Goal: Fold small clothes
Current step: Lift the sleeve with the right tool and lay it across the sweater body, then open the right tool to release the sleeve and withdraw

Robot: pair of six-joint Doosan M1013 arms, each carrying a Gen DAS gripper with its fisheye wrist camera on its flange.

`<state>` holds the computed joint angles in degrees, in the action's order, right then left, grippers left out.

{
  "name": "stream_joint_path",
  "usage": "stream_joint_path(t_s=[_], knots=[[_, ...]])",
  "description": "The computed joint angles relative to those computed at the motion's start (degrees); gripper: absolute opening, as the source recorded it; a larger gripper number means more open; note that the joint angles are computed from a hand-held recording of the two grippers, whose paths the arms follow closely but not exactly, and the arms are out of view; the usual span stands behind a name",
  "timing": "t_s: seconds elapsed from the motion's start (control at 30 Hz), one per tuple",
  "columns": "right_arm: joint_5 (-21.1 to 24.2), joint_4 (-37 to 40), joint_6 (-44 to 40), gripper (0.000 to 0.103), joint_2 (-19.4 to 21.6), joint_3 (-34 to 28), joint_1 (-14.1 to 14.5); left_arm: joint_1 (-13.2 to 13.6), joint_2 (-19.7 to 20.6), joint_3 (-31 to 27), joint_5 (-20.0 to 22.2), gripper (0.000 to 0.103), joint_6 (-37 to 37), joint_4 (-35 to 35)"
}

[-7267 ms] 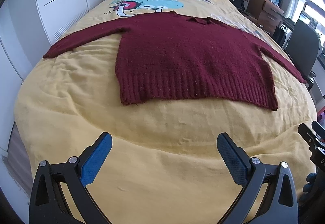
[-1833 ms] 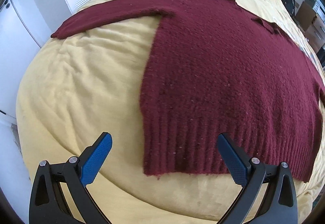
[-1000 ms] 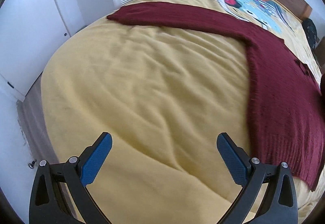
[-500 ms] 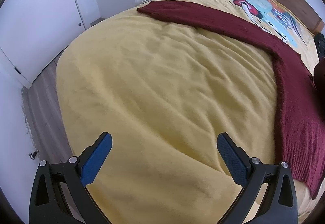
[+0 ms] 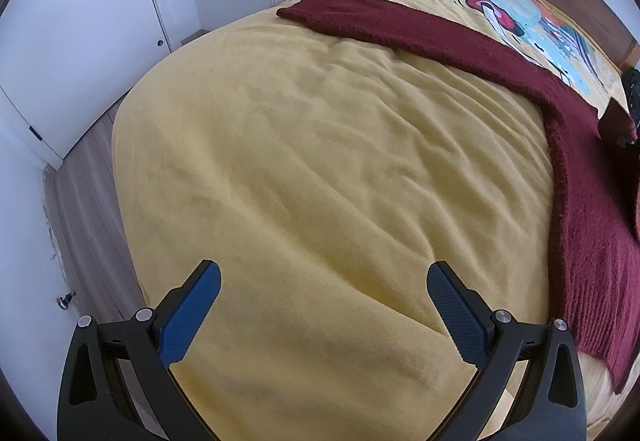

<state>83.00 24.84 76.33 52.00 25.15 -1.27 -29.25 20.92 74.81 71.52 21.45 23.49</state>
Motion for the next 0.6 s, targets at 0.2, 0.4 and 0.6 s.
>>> stream_joint_path(t_s=[0.2,0.4,0.6], knots=[[-1.72,-1.94,-2.68,0.028,-2.0,5.8,1.18,-0.05,0.07,0.02,0.22,0.102,-0.04,0.46],[-2.99,-2.07,-4.24,0.041,-3.25,8.02,2.11,-0.18,0.35,-0.49,0.8,0.102,0.66,1.66],[-3.47,-0.91,-6.42,0.045,-5.12,10.57,2.39,-0.58,0.23,-0.7,0.67,0.102,1.11,3.5]])
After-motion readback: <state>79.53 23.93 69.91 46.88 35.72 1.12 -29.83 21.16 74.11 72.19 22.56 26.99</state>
